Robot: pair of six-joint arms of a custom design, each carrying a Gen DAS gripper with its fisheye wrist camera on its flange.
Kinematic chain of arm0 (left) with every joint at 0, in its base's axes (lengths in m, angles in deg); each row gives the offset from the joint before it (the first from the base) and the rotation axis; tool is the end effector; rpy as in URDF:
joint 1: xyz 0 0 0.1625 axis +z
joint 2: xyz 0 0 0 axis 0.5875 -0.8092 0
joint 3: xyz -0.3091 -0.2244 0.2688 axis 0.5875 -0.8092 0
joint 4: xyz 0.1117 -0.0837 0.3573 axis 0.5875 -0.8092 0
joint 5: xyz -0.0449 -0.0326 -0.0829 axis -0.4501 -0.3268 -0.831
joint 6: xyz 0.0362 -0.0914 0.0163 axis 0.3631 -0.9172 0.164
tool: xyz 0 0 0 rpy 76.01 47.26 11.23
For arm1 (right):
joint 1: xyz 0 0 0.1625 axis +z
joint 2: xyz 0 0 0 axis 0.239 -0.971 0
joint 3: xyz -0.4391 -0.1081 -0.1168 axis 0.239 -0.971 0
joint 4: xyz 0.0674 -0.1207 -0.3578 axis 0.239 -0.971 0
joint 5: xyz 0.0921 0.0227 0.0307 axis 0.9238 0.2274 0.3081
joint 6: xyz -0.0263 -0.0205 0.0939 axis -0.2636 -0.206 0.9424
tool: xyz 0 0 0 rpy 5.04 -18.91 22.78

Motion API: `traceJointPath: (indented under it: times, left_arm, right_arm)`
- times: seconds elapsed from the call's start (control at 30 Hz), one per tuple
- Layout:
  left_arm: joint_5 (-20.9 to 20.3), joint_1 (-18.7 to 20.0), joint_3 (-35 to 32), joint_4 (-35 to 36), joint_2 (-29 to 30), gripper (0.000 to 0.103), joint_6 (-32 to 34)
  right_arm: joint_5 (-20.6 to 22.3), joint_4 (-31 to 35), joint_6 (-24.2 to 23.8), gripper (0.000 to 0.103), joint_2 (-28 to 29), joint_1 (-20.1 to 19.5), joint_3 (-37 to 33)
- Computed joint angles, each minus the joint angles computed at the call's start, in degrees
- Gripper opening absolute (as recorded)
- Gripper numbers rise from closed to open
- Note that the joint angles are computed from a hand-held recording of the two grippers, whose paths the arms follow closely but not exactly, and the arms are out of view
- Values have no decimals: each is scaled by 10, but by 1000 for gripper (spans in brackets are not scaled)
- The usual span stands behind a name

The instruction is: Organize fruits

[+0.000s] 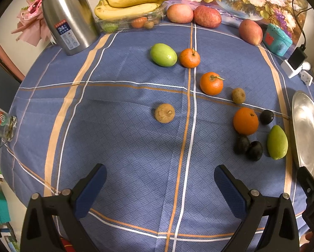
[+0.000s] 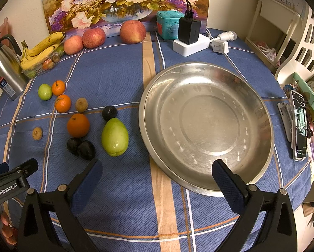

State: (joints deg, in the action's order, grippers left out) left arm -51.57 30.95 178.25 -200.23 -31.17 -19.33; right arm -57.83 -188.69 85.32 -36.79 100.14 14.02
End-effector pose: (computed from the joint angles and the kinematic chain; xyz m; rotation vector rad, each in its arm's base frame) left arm -0.0028 -0.5565 0.2511 -0.1965 2.2089 -0.5140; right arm 0.3156 -0.5696 -0.0433 0.2760 -2.2841 0.5216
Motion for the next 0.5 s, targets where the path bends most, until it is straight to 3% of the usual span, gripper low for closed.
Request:
traceJointPath:
  times: [0.27, 0.5]
  left_arm:
    - [-9, 1, 1, -9, -2, 103, 8]
    - [-36, 4, 11, -82, -3, 103, 61]
  right_arm:
    - [0, 0, -1, 103, 0, 0, 0]
    - [9, -37, -21, 103, -1, 2, 9]
